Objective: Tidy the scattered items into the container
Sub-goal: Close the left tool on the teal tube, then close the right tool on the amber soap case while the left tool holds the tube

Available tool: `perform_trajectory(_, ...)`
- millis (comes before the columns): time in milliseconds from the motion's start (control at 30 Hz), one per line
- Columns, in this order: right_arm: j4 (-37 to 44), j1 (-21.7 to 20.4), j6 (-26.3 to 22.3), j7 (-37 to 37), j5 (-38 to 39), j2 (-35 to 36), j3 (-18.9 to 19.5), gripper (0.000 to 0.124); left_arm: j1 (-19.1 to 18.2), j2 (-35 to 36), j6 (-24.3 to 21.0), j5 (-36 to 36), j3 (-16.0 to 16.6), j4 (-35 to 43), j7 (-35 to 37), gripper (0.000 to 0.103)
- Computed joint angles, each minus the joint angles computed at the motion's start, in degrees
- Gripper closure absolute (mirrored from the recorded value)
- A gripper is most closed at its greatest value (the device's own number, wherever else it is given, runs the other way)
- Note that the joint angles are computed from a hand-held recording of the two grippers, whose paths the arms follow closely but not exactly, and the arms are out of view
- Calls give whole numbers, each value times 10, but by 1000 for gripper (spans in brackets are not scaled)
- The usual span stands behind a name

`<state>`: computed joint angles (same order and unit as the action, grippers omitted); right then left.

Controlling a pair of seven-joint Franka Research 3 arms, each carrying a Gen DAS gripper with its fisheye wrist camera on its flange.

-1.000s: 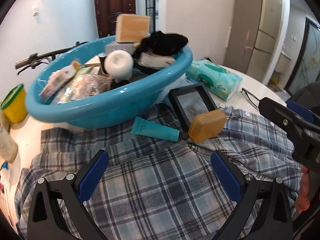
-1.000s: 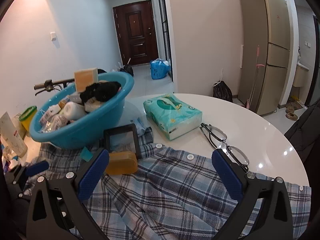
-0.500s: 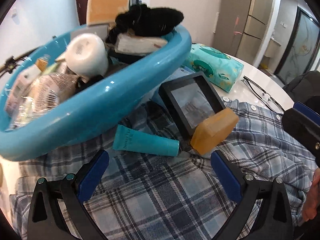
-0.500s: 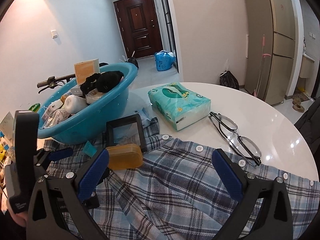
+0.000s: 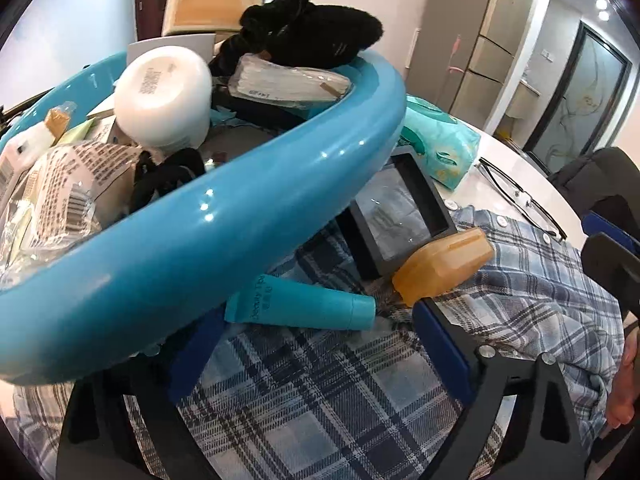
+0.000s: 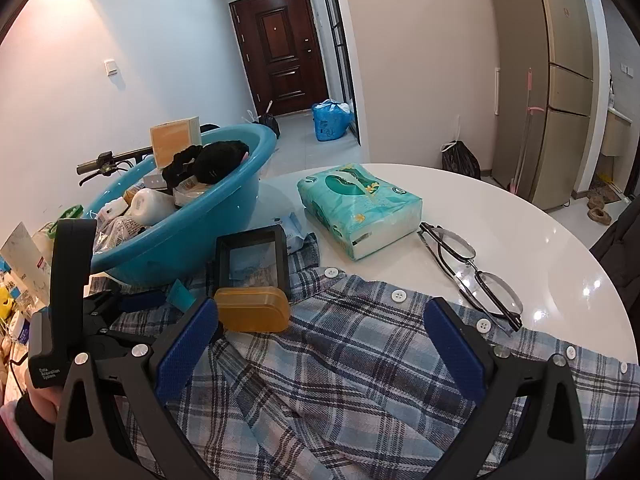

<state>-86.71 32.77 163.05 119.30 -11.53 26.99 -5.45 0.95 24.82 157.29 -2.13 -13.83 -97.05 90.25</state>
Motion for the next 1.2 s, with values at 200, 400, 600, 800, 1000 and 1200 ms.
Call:
perform_trajectory(200,-4,1,1,3,-1,-2,-3,22,-2,-11,15,6,7,-16,-4,28)
perform_trajectory(400,-2,0,-1,0,-2,-2,-1,22,26,-29,20,-42,-17,-39,23,28)
perform_trajectory(600,-2,1,-1,2,-4,-1,-1,22,23,-72,39,-48,-9,-87,26,28)
perform_trajectory(800,12,8,-8,-2,-8,8,0,22,5,-105,49,-34,14,-122,-9,28)
perform_trajectory(1000,89,0,-69,-47,20,53,29,22,-6,-125,50,0,29,-143,-35,28)
perform_trajectory(1200,231,17,-164,-66,23,141,23,23,-10,-125,49,22,35,-147,-62,28)
